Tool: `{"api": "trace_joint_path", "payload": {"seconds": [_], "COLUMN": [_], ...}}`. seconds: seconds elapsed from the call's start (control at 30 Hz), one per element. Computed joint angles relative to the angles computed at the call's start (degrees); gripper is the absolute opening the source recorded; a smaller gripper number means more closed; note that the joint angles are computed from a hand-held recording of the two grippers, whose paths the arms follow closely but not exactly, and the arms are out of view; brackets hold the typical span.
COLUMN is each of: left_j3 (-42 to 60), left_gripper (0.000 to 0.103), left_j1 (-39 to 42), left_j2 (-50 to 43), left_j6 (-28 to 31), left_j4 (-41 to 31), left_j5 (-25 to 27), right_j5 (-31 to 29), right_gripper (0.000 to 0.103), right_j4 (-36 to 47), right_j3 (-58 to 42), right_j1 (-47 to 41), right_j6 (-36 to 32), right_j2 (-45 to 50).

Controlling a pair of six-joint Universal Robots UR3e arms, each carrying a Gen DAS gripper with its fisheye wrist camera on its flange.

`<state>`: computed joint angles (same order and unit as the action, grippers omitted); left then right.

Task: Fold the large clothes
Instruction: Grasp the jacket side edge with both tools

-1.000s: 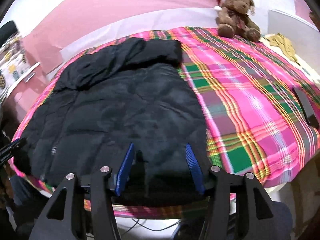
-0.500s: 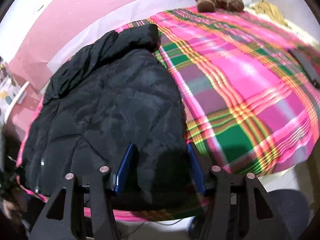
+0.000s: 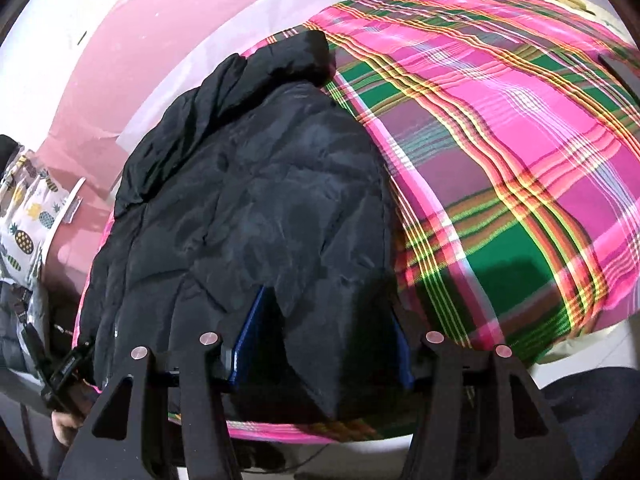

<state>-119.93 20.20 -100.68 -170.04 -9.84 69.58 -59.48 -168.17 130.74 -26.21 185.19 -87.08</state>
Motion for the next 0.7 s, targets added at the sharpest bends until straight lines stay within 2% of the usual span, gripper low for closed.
{"api": "trace_joint_path", "payload": {"seconds": [0.03, 0.1, 0.13, 0.2, 0.3, 0.53, 0.63, 0.7], "left_j3": [-0.1, -0.73, -1.09, -0.7, 0.41, -1.33, -3.14, -4.54], "left_gripper": [0.068, 0.055, 0.052, 0.033, 0.02, 0.016, 0.016, 0.016], "left_j1": [-0.19, -0.1, 0.0, 0.84, 1.98, 8.5, 12.63, 15.93], "left_j2": [0.39, 1.5, 2.18, 3.09, 5.57, 19.21, 25.58, 30.27], "left_j6": [0.23, 1.19, 1.62, 2.52, 2.81, 5.28, 7.37, 9.6], "left_j4": [-0.42, -1.05, -1.39, -3.22, -6.8, -15.65, -21.1, -26.11], "left_j5": [0.15, -0.19, -0.38, -1.87, -3.96, -14.35, -18.97, -21.94], "right_j5": [-0.04, 1.18, 1.61, 2.38, 3.82, 10.57, 14.23, 17.65], "right_gripper": [0.051, 0.035, 0.032, 0.024, 0.017, 0.013, 0.013, 0.013], "right_j4": [0.56, 1.67, 2.31, 3.19, 5.36, 11.7, 20.05, 30.13], "right_j3": [-0.09, 0.37, 0.69, 0.69, -0.27, 2.29, 4.62, 6.62], "right_j1": [0.2, -0.3, -0.59, -0.94, -1.71, -6.26, -10.4, -14.94], "right_j6": [-0.29, -1.14, -1.62, -2.34, -2.58, -6.33, -10.85, -15.45], "right_j2": [-0.35, -1.2, -1.73, -2.01, -3.12, -16.93, -26.28, -35.25]}}
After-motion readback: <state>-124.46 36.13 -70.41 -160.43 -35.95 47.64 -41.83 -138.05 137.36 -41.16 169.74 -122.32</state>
